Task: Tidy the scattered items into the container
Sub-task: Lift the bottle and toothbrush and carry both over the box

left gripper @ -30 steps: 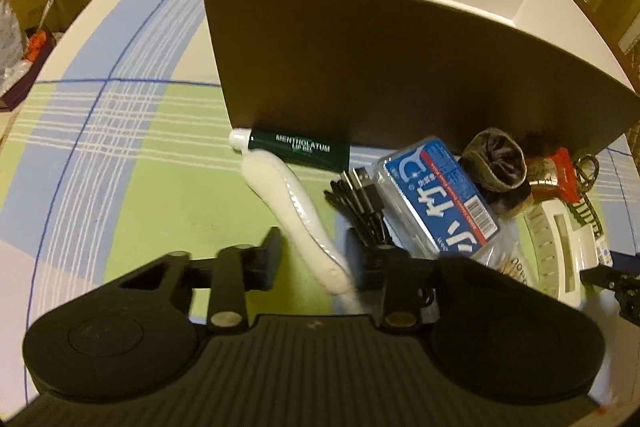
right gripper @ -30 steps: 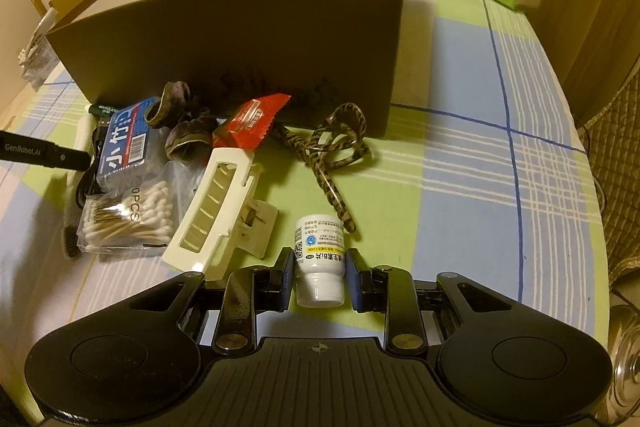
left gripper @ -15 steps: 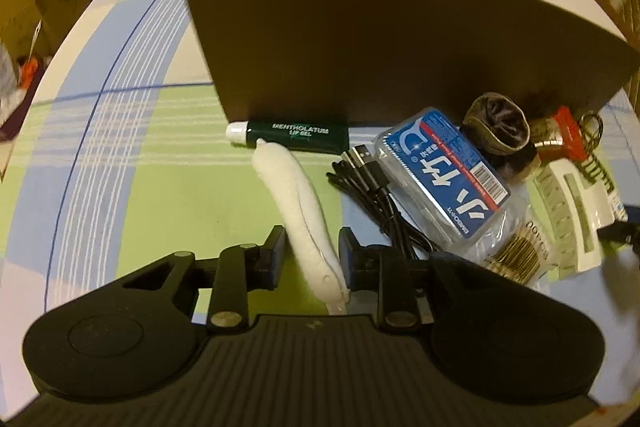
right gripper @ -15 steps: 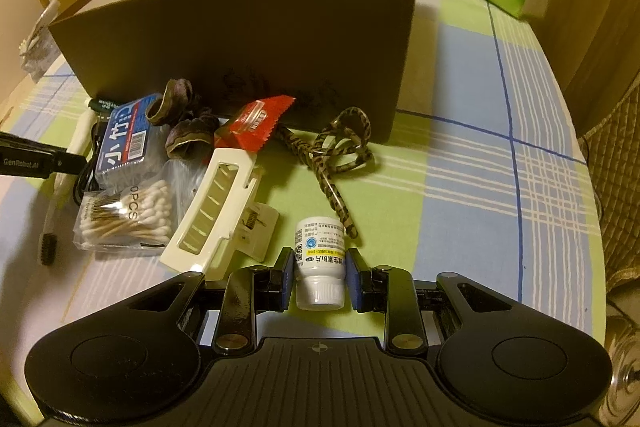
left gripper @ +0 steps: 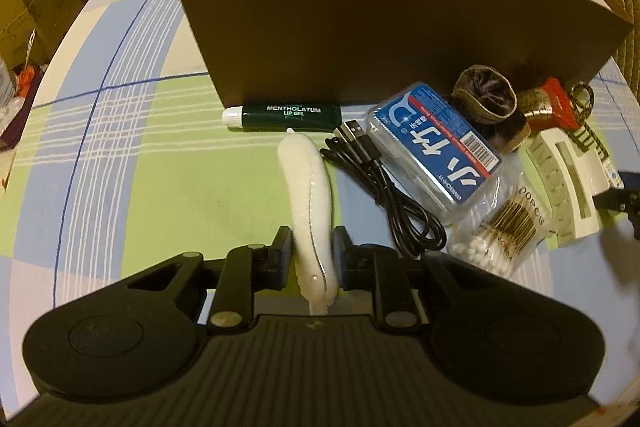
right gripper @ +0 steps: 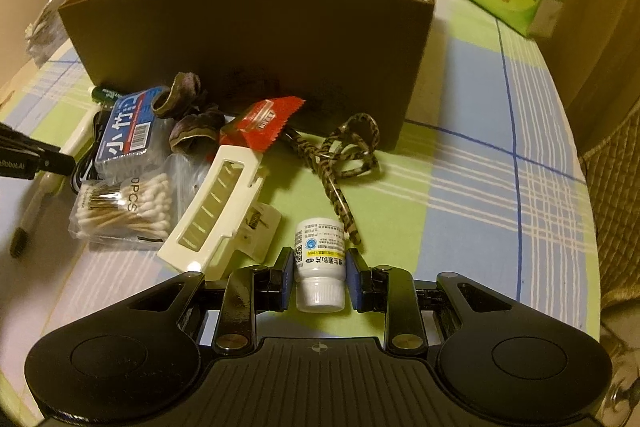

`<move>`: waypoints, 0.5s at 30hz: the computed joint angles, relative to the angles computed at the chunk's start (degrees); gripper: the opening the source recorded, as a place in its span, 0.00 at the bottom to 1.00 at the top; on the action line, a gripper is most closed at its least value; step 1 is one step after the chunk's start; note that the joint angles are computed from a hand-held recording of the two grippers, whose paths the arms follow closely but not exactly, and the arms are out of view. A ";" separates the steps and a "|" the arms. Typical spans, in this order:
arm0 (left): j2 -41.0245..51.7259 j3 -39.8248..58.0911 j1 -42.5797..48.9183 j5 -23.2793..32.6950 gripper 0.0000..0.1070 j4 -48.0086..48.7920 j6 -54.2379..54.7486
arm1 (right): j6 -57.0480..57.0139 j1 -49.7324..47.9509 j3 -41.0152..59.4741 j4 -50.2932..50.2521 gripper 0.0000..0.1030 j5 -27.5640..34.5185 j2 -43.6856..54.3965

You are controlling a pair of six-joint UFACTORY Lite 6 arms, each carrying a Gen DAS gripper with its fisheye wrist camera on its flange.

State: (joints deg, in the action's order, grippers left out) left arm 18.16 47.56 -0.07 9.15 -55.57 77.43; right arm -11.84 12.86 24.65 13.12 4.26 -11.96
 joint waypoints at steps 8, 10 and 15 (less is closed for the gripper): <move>-5.47 -6.13 1.41 0.08 0.16 -1.27 3.31 | 4.62 0.96 -1.62 -5.63 0.24 0.02 -1.83; -7.11 -7.88 2.29 0.58 0.16 0.40 2.26 | 3.55 1.20 -2.18 -4.33 0.24 0.27 -2.62; -9.86 -10.41 1.81 -0.44 0.15 8.23 -4.41 | 3.24 1.78 -2.97 -3.39 0.24 0.82 -3.92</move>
State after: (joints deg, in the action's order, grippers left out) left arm 8.30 37.15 1.74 8.71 -47.33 73.02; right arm -8.59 14.64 21.68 9.74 5.07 -15.88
